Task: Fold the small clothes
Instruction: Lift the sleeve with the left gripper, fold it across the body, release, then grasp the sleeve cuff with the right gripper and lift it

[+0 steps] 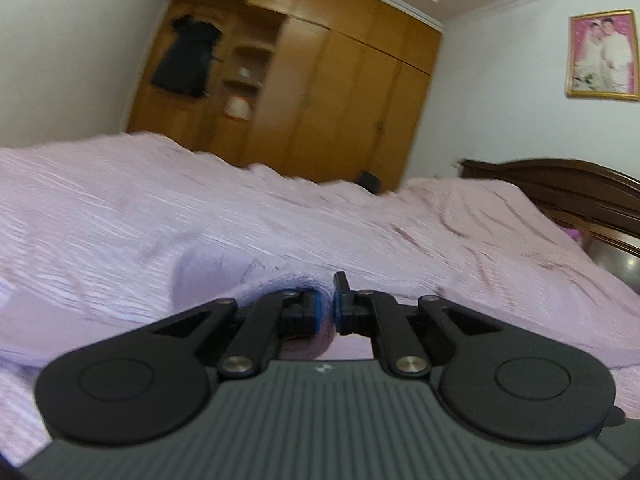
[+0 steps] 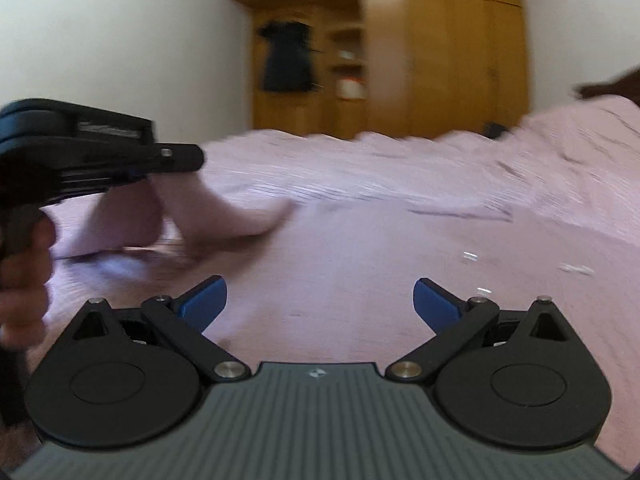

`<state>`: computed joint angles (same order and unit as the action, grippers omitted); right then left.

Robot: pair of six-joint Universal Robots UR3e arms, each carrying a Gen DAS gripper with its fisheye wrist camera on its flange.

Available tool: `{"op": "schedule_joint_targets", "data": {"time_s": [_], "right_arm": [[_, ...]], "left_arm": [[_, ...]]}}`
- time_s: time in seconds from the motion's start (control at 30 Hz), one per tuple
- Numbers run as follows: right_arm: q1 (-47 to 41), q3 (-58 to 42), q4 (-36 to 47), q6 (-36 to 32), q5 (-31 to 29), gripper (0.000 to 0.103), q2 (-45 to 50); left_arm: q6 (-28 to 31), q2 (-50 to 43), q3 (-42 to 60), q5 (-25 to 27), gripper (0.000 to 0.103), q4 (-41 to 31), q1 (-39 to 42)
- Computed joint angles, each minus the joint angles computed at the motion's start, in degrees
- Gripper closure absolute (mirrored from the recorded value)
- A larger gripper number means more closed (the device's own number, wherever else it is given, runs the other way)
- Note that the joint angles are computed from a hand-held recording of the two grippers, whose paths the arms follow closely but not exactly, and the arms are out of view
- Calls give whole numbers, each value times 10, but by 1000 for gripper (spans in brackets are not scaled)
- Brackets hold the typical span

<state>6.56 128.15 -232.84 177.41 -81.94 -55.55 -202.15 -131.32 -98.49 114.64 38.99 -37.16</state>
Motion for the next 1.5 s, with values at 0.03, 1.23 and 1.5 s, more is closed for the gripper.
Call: {"op": "schedule_joint_targets", "data": {"time_s": [0.03,1.23,1.5], "right_arm": [[4,-5,14,6,-25,5,-6],[19,-101,19,-261,193,37,19],[245,-383,188,-398,50,31,163]], "left_arm": [[-1,-8,22,-13,95,-20,-1],[-299,85,-256,170,26,16,42],[-308,245,-292,26,26,-250,203]]}}
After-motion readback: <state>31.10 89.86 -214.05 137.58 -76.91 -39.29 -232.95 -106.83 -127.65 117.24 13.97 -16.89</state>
